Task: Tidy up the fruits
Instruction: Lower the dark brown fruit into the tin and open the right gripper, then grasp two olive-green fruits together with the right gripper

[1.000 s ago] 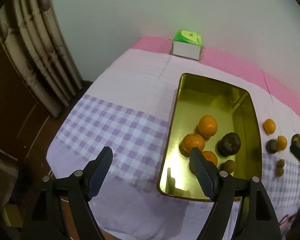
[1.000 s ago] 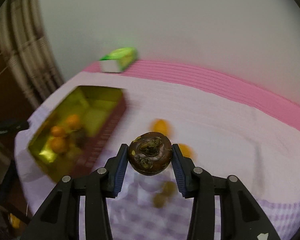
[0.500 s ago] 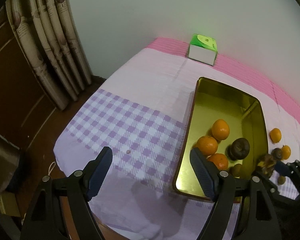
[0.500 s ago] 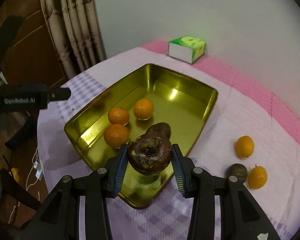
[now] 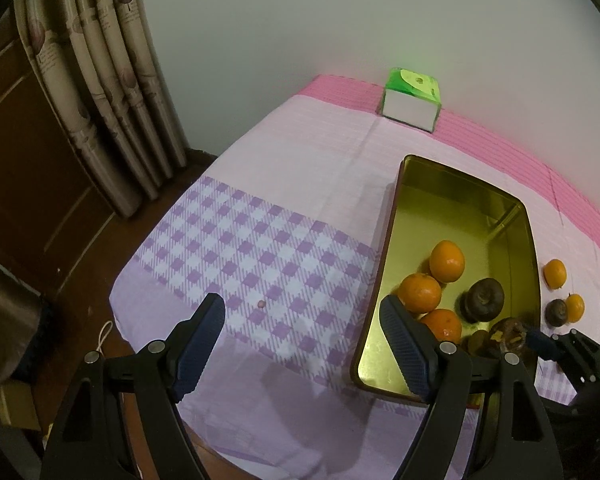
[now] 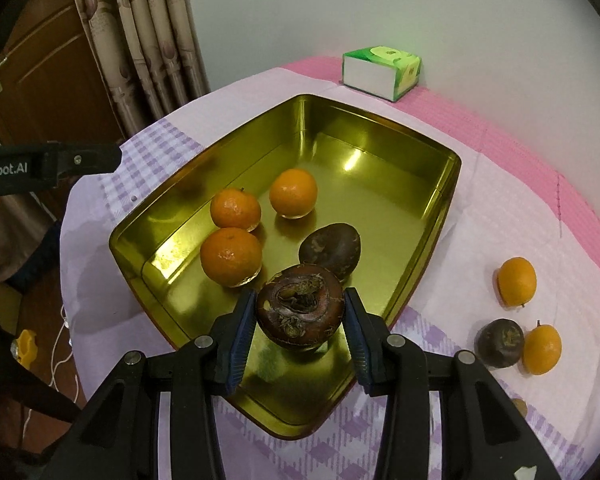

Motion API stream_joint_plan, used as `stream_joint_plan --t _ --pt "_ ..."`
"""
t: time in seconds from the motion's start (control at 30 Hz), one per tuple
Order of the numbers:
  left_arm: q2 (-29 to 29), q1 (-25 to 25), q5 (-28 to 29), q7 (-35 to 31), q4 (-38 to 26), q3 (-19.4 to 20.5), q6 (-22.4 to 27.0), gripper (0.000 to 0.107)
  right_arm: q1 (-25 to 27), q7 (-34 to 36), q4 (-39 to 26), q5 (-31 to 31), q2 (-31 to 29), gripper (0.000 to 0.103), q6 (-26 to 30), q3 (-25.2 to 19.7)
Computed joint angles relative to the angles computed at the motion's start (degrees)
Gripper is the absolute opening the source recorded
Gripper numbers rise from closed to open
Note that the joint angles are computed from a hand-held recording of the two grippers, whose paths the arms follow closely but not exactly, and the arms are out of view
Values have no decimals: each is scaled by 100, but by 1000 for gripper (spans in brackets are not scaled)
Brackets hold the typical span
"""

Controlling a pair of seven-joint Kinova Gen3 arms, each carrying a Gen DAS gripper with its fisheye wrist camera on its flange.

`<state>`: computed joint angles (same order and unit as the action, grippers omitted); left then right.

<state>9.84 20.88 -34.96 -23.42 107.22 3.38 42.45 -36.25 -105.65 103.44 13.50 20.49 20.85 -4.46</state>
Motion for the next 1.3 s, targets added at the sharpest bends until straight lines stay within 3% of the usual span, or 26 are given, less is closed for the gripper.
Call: stream_joint_plan --t 0.97,1.3 --pt "72 53 44 -101 -44 -8 -9 80 -31 -1 -87 -98 98 41 0 -3" --pt "109 53 113 -231 -84 -20 3 80 98 -36 134 -217 -214 41 -247 -58"
